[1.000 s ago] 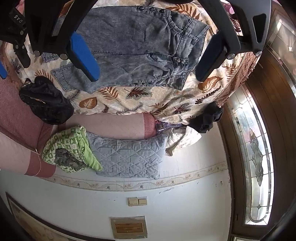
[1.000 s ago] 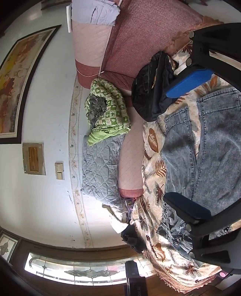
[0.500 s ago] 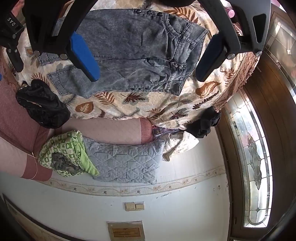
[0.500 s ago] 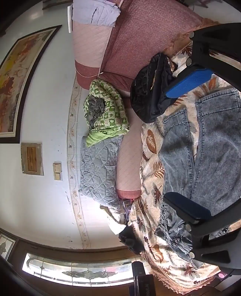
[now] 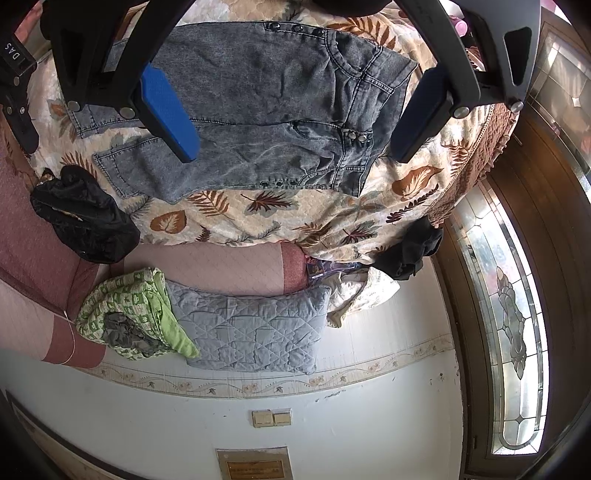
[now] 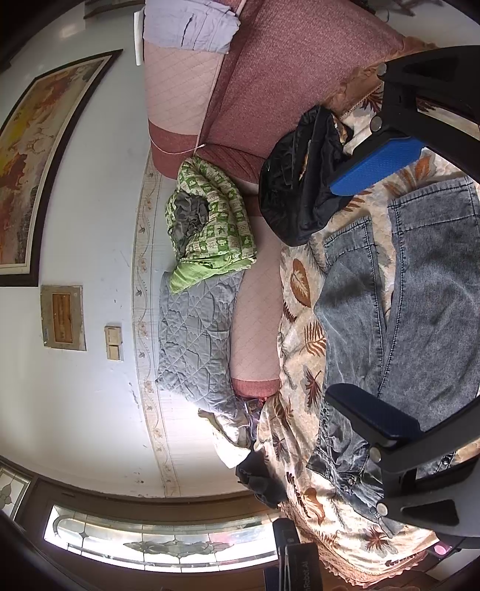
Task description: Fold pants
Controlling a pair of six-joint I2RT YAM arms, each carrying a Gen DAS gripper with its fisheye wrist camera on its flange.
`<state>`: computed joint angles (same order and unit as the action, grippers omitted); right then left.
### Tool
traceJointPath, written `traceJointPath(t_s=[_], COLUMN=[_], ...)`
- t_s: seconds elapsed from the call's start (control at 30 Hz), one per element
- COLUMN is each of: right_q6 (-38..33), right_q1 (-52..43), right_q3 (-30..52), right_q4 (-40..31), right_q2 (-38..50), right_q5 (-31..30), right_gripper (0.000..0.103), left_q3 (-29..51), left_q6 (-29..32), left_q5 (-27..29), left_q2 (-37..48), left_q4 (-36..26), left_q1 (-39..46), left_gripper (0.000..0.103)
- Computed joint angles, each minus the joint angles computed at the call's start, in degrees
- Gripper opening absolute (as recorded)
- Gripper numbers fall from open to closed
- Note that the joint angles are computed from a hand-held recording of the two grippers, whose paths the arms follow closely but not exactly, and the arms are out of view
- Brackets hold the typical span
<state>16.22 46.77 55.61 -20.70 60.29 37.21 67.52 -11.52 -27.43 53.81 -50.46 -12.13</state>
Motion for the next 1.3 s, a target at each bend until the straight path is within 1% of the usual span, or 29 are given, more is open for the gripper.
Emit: traceJointPath(t_s=[0.3, 0.97, 1.3], right_q6=[-0.02, 0.0, 0.17], right_q1=[0.07, -0.04, -0.8], right_q3=[0.33, 0.31, 0.44], right_q4=[-0.16, 0.1, 0.38], right_q2=[0.25, 1.45, 2.7], right_q5=[0.26, -0.07, -0.96], right_gripper=[0.103, 0.103, 0.103], left_q3=[-0.73, -2.12, -2.75], left_q6=[0.13, 1.32, 1.55], left_q5=[0.37, 3.79, 4.47], left_q2=[-0.07, 0.36, 1.43], left_q4=[0.46, 1.21, 2.04], left_q1=[0.49, 4.43, 5.25], left_gripper=[0.103, 0.103, 0.103])
